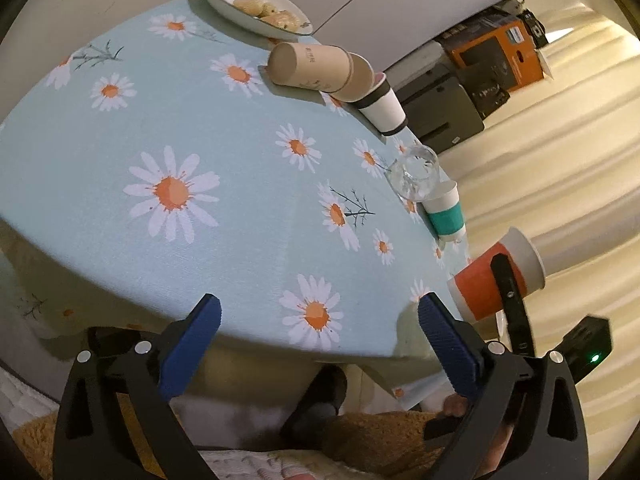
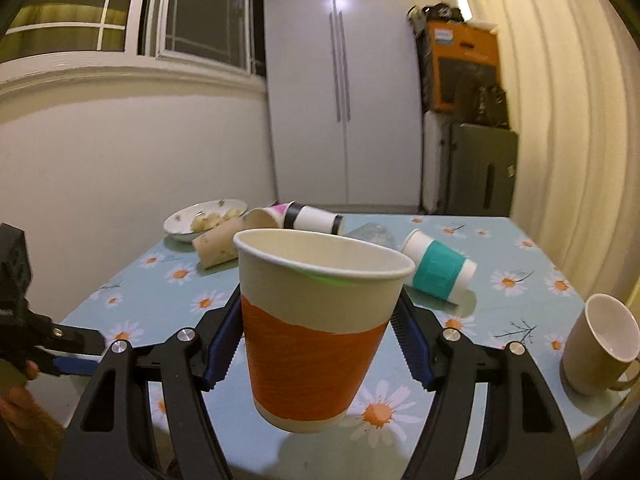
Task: Flip cup upright
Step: 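Carry the upright cup with the right gripper and lower it onto the table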
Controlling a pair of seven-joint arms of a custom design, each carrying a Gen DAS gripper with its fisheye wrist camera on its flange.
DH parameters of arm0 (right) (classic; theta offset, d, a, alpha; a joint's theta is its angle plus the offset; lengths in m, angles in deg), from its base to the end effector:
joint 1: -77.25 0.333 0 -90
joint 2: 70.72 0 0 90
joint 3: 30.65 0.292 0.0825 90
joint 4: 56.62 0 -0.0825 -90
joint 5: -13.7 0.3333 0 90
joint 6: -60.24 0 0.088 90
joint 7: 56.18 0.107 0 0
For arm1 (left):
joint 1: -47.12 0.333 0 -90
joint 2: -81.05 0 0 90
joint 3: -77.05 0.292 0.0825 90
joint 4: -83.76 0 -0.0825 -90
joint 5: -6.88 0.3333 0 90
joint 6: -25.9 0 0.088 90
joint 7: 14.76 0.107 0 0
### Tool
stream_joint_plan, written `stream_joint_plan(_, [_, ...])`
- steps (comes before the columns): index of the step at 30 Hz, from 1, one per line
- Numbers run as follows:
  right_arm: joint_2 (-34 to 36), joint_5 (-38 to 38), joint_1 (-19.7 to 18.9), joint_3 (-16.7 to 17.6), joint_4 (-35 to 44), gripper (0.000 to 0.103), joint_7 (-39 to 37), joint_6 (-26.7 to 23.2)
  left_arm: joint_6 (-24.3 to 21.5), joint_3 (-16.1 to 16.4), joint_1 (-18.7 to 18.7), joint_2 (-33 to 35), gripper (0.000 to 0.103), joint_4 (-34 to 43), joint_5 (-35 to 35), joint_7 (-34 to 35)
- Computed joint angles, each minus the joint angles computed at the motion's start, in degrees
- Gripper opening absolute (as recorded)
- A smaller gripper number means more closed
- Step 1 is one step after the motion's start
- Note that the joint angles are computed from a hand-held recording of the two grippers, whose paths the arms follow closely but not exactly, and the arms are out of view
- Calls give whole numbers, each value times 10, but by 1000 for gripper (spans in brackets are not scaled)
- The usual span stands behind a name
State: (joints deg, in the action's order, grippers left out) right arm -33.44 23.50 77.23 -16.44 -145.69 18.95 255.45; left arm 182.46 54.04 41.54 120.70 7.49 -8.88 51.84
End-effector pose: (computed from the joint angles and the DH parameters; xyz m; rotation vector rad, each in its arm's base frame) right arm 0.6822 0.1021 0.4327 -1.5470 1.3193 -0.8600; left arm 0.6719 -0.2553 0.4317 2.2175 -1.6233 1.2065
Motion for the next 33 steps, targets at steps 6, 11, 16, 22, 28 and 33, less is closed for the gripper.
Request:
stream_joint_plan(6, [31,19,45,-49,31,69,0,27,6,-7,11,-7,96,-19,-16,-2])
stream_joint_plan(11, [62,38,86,-92,58,69,-14,54,-3,10,4,-11,96,-20,-5,-29])
stream_joint_plan(16, [87,48,95,-96,78,69,-20,53,-6,13,2,-11,96,-19,4,-37])
stream_joint_plan(22, [107,66,116,-118,99,69,-33,45,-24,26,-11,-8,96,-4,29,-47])
stream_joint_plan(28, [116,74,136,-136,100,69,-58,49,-25,24,-10,-5,96,-1,32,-48])
stream_joint_plan(33, [112,79,138,-132,87,68,-77,52,-30,26,-11,-3,96,2,33,-51])
